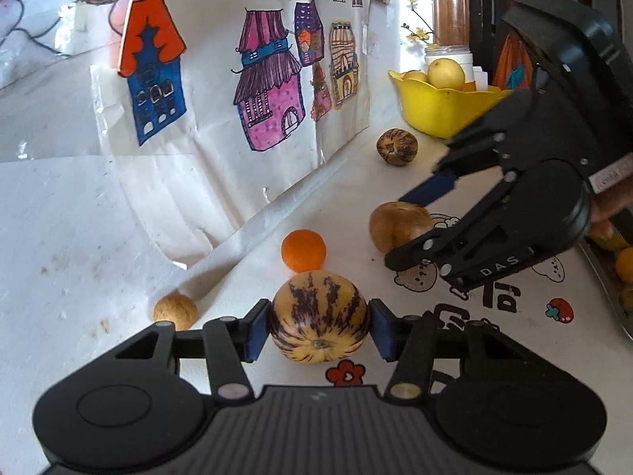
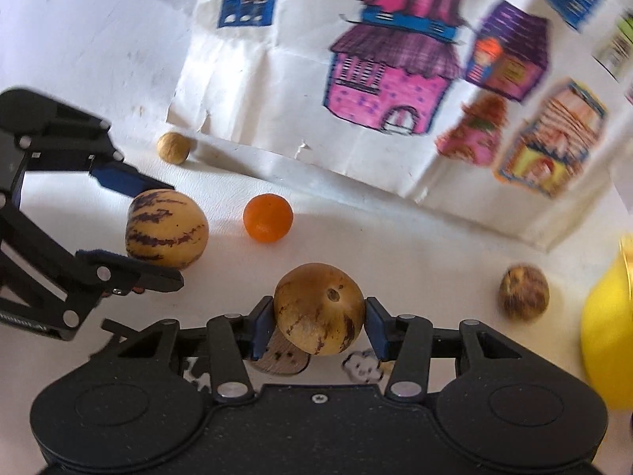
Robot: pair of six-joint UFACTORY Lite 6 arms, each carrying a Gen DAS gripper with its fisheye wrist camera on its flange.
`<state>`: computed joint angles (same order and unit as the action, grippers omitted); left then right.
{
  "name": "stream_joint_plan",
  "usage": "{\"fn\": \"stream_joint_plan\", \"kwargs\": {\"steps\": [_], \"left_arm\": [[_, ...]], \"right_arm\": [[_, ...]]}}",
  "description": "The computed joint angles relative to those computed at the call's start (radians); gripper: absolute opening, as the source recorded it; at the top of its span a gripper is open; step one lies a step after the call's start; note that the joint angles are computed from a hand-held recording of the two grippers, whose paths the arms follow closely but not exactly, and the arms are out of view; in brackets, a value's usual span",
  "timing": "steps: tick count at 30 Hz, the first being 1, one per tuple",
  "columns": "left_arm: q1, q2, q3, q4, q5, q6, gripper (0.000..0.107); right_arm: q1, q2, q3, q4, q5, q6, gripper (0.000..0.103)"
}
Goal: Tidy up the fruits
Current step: 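Grasp a striped pepino with the left gripper while the right grasps another pepino, then carry both striped pepinos over the metal tray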
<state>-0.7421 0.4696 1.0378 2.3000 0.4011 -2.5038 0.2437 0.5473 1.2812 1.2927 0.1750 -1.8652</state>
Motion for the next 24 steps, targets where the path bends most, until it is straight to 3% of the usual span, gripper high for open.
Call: {"fn": "stream_joint_plan", "kwargs": {"steps": [3, 10, 16, 24], "left_arm": [[-0.015, -0.019, -0.021, -0.02, -0.002, 0.001, 0.057], [-0.07, -0.076, -0.068, -0.147, -0.008, 0.083, 0.057], [-0.134, -0.144, -0.147, -0.159, 0.01, -0.014, 0.057], [-0.245, -0.231, -0.218, -0.246, 0.046, -0.003, 0.057]], "right_arm": [[-0.012, -0.047, -0.069, 0.173, 0.007, -0.124, 0.05], [-0.044, -0.214, -0.273, 0.327, 0.027, -0.221, 0.05], [-0.035, -0.375, -0.483, 0.675, 0.024, -0.555, 0.05], [-0.021, -0.709, -0.821, 0.782, 0.039, -0.595, 0.05]]}}
